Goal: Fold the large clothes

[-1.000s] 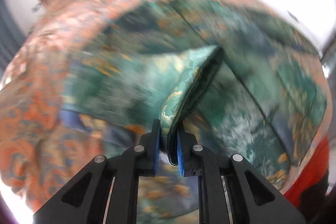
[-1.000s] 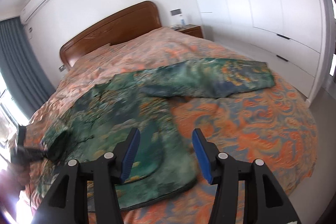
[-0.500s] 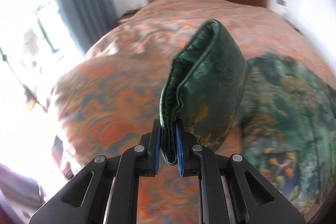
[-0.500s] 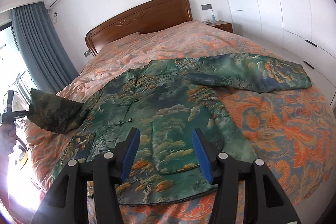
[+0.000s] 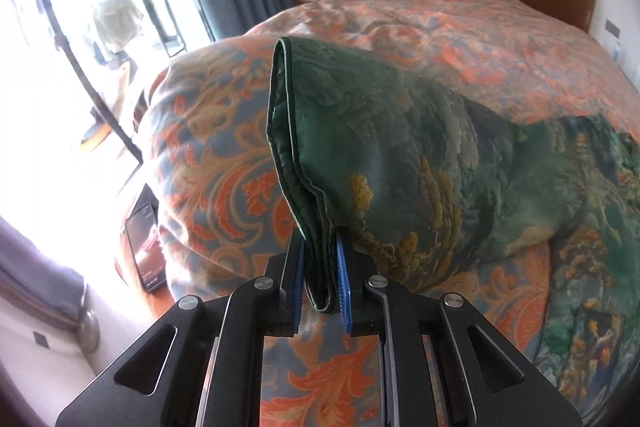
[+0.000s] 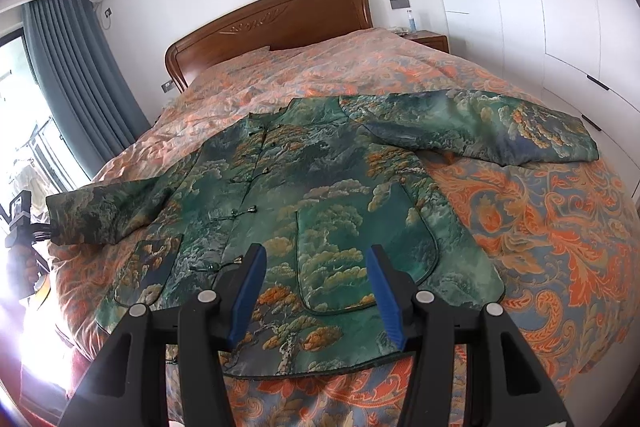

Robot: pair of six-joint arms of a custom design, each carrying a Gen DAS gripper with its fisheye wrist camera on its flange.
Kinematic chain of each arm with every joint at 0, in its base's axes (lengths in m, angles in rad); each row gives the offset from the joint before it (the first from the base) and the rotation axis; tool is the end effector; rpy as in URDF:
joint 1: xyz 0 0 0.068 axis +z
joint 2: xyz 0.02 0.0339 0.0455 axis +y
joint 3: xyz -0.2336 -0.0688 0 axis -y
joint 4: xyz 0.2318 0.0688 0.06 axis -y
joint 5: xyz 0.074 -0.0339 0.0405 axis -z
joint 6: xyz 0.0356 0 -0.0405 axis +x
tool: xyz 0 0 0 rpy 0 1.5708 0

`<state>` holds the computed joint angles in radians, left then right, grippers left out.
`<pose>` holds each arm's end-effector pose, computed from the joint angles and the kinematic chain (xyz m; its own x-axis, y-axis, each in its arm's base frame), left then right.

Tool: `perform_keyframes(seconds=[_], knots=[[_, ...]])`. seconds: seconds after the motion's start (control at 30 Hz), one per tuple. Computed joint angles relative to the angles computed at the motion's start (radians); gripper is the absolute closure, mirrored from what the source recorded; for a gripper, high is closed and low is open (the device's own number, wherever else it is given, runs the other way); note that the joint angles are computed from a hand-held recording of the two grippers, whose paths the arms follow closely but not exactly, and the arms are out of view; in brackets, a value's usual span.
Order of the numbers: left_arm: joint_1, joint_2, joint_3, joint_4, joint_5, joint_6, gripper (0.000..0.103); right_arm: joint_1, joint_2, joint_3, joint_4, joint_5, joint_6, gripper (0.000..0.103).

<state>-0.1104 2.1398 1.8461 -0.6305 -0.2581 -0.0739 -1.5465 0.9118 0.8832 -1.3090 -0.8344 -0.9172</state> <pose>0.4487 -0.0406 0.2141 -0.7877 0.0155 -0.6159 -0.1048 0.9818 0.1587 0.0296 -0.1323 0.2563 -0.5441 0.4426 -0.7128 0.3870 0.8862 0.2548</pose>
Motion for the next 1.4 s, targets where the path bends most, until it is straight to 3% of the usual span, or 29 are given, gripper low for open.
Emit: perform_keyframes(seconds=[0.13,0.27,0.47,0.53,0.67,0.73,0.83,0.93,1.07,1.13,1.2,1.27,1.3,1.4], knots=[[0.006,-0.004,-0.013,-0.002,-0.022,-0.022,0.081,0.016,-0.009,-0.015,0.007,0.015,0.014,0.05],[0.0,-0.026,-0.049,0.033,-0.071,-0.027,0.053,0.039,-0.019,-0.029,0.024,0.029,0.04,0.05],[-0.039,-0.128,-0.176,0.081,-0.106,-0.025,0.051,0.042,-0.019,-0.037,0.04,0.033,0.05,0.05],[-0.068,-0.237,-0.305,0.118,-0.042,-0.027,0.048,0.033,-0.005,-0.035,0.048,0.035,0.037,0.05],[-0.142,-0.404,-0.532,0.161,0.193,0.029,0.013,-0.01,0.122,0.041,0.087,0.05,-0.022,0.047],[-0.201,-0.435,-0.627,0.18,0.296,0.069,0.012,-0.027,0.222,0.101,0.139,0.084,-0.026,0.036],[-0.3,-0.38,-0.681,0.206,0.342,0.103,0.012,-0.036,0.421,0.225,0.211,0.159,-0.003,0.035],[-0.357,-0.294,-0.674,0.226,0.331,0.097,0.013,-0.024,0.7,0.439,0.08,0.229,-0.066,0.035],[-0.334,-0.169,-0.588,0.166,0.443,0.065,0.013,0.009,0.915,0.586,-0.091,0.258,-0.161,0.035],[-0.329,-0.12,-0.556,0.146,0.462,0.067,0.013,0.046,0.947,0.582,-0.109,0.282,-0.181,0.035],[-0.342,-0.106,-0.563,0.158,0.465,0.053,0.013,0.091,0.93,0.525,-0.042,0.331,-0.174,0.035],[-0.348,-0.093,-0.547,0.145,0.487,0.055,0.023,0.12,0.935,0.508,-0.013,0.361,-0.158,0.034],[-0.36,-0.08,-0.527,0.124,0.482,0.051,0.025,0.127,0.949,0.519,-0.032,0.363,-0.161,0.036],[-0.382,-0.053,-0.489,0.09,0.461,0.039,0.042,0.17,0.969,0.564,-0.101,0.422,-0.21,0.065]])
